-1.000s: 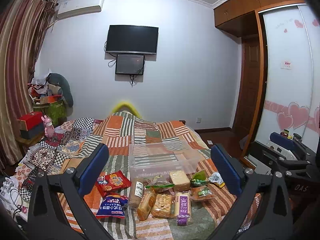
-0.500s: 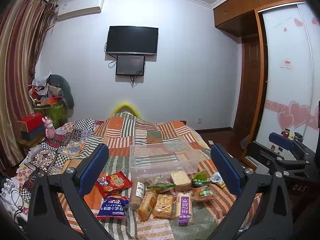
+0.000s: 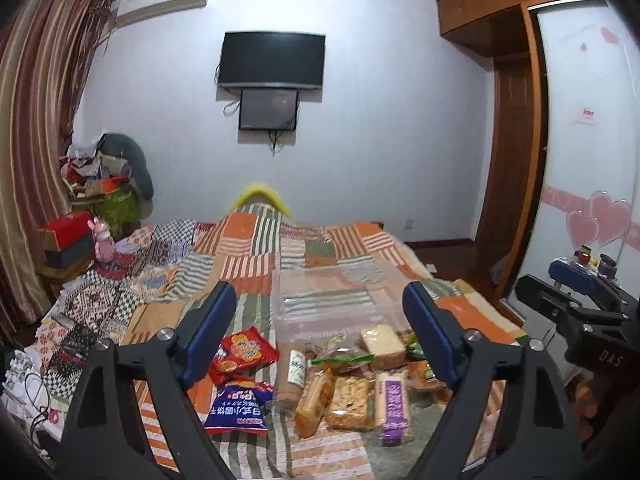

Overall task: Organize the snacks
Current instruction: 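Grasp the blue biscuit bag with the left tool while the right tool grasps the spiced bread bag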

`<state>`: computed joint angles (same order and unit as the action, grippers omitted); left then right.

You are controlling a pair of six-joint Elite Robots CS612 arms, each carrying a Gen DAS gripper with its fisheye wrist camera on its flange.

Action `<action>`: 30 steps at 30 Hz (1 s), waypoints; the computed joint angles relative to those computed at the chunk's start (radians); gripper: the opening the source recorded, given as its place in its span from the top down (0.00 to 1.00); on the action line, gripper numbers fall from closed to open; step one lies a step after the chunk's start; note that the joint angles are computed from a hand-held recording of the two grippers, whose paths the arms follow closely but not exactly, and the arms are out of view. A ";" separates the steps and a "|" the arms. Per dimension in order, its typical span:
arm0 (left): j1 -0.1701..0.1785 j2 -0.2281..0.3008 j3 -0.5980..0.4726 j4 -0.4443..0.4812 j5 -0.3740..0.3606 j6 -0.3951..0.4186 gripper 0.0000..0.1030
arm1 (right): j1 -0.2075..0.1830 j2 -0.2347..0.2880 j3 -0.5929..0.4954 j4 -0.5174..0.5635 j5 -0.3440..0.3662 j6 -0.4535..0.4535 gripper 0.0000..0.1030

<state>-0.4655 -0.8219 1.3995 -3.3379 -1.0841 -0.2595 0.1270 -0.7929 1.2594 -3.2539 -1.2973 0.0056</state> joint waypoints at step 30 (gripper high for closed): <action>0.173 0.138 -0.153 0.584 -0.383 -0.180 0.36 | -0.010 0.106 -0.192 0.605 -0.047 -0.057 0.26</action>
